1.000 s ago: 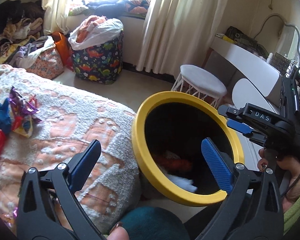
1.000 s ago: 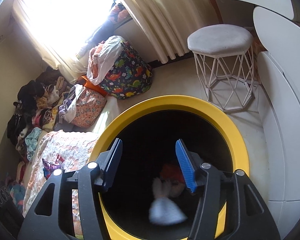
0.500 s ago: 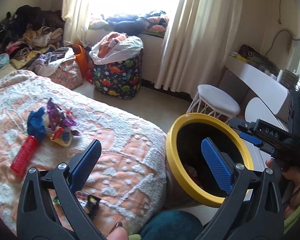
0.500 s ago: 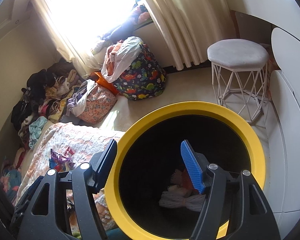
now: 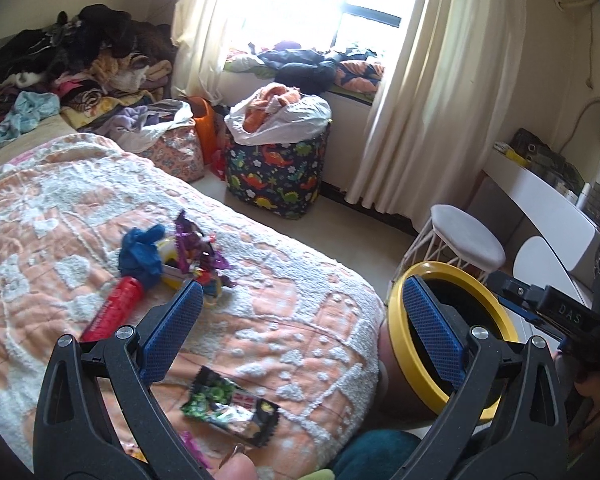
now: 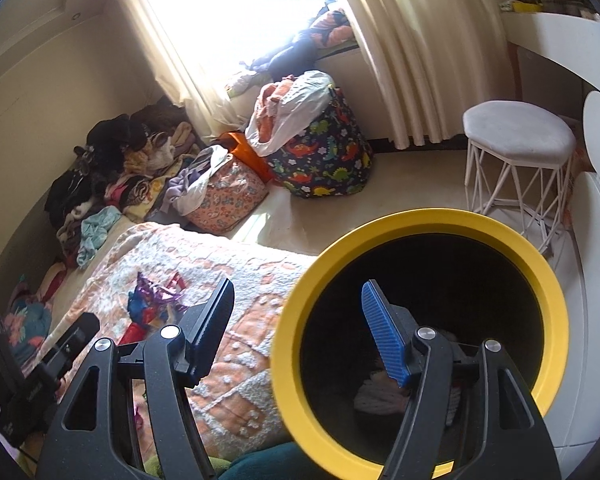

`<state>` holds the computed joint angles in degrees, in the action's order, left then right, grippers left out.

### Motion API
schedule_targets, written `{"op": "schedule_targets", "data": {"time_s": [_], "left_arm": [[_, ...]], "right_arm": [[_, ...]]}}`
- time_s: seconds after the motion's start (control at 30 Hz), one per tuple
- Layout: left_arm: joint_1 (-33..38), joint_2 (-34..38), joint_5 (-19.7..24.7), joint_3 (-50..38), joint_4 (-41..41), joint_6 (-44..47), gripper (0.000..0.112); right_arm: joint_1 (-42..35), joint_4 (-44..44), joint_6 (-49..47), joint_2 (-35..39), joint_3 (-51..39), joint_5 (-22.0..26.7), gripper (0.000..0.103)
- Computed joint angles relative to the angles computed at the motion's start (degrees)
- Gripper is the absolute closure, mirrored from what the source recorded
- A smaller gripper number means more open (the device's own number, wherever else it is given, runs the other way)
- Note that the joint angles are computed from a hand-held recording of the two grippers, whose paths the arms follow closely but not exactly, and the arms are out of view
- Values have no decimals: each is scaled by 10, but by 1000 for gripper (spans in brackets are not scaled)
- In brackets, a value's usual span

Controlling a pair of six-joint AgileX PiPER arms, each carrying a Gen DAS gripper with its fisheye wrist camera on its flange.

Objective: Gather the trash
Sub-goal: 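Move both open tools back toward the snack wrappers on the bed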

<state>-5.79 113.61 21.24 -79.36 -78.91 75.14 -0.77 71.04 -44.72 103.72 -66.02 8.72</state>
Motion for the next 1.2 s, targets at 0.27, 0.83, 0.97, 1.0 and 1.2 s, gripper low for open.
{"op": "schedule_targets", "data": {"time_s": [0.27, 0.83, 0.97, 1.0, 1.2], "left_arm": [[52, -7, 10, 7, -7, 1, 20], [152, 0, 62, 30, 19, 15, 20], [170, 4, 81, 32, 35, 17, 20], [174, 5, 83, 34, 36, 19, 20], [192, 19, 88, 27, 46, 4, 20]], "right_arm": [[47, -59, 34, 4, -15, 6, 39], [148, -276, 212, 35, -58, 33, 39], [165, -321, 254, 41, -64, 33, 39], [169, -331, 263, 42, -66, 34, 39], [184, -370, 300, 53, -78, 42, 39]]}}
